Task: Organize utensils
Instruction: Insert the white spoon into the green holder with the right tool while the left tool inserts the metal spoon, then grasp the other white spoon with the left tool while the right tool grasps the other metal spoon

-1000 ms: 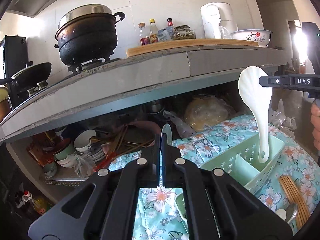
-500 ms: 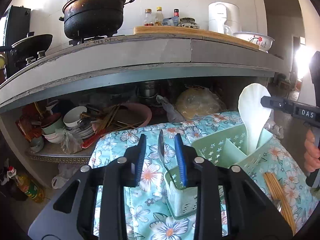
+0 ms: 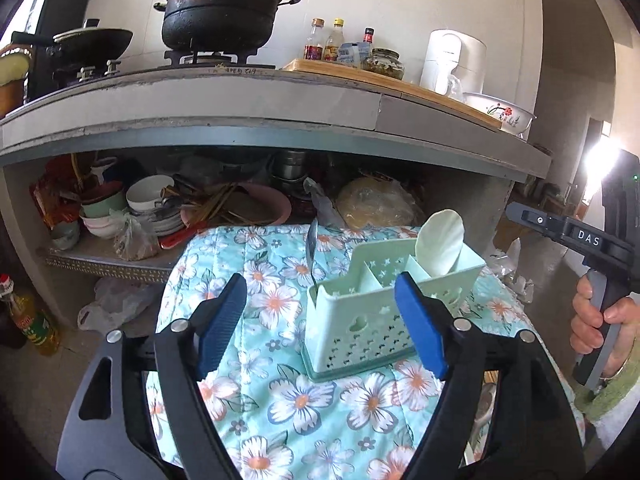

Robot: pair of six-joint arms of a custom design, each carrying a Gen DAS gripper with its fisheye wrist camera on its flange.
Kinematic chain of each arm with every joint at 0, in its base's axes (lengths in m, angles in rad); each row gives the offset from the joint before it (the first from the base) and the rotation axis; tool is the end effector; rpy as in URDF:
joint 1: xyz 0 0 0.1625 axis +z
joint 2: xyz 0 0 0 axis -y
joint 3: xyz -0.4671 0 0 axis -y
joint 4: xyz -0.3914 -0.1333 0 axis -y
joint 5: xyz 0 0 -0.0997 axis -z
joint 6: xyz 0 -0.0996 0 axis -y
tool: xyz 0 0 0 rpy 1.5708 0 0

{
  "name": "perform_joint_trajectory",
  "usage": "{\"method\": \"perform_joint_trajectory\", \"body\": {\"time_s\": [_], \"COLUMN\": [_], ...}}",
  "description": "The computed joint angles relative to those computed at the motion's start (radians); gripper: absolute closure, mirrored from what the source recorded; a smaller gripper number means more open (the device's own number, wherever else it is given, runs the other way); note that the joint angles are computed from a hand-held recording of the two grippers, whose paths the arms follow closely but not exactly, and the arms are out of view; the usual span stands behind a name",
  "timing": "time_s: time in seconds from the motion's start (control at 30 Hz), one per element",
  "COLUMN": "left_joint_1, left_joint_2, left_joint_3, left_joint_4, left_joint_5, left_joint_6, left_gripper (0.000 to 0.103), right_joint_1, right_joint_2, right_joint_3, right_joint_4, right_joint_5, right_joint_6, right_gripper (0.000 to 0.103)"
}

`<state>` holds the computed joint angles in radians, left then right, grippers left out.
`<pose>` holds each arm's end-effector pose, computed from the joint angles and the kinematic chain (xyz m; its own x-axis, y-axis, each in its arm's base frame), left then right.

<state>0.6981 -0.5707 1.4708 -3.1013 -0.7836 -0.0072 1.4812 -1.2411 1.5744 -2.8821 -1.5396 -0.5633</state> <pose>-0.4499 -0.6436 0.1102 -0.7780 0.2686 -0.5680 0.6132 0.5212 -0.5936 0.0769 -0.6689 0.5035 -0.8703 -0.2433 0.4281 -0.4905 0.5045 -0.7105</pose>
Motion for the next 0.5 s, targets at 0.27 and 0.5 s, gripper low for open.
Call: {"method": "perform_joint_trajectory", "body": {"time_s": [0.27,0.5], "left_joint_1": [0.027,0.068], "left_joint_2": [-0.099,-0.115], "left_joint_3": [0.127,0.227], "left_joint_4": [0.389,0.396], "left_joint_5": [-0.112,-0.314], "left_joint_6": [-0.449,-0.577], "left_gripper": [0.019,0.011], "right_joint_1": [-0.055,-0.141], "right_joint_2": [-0.158,-0.233], "right_joint_3": [0.176,0.320], "right_joint_4": [0.047,0.136], "right_joint_5": [-0.007,-0.041], "right_joint_6": [0.068,0.150], "right_gripper": [0.065,0.065]}}
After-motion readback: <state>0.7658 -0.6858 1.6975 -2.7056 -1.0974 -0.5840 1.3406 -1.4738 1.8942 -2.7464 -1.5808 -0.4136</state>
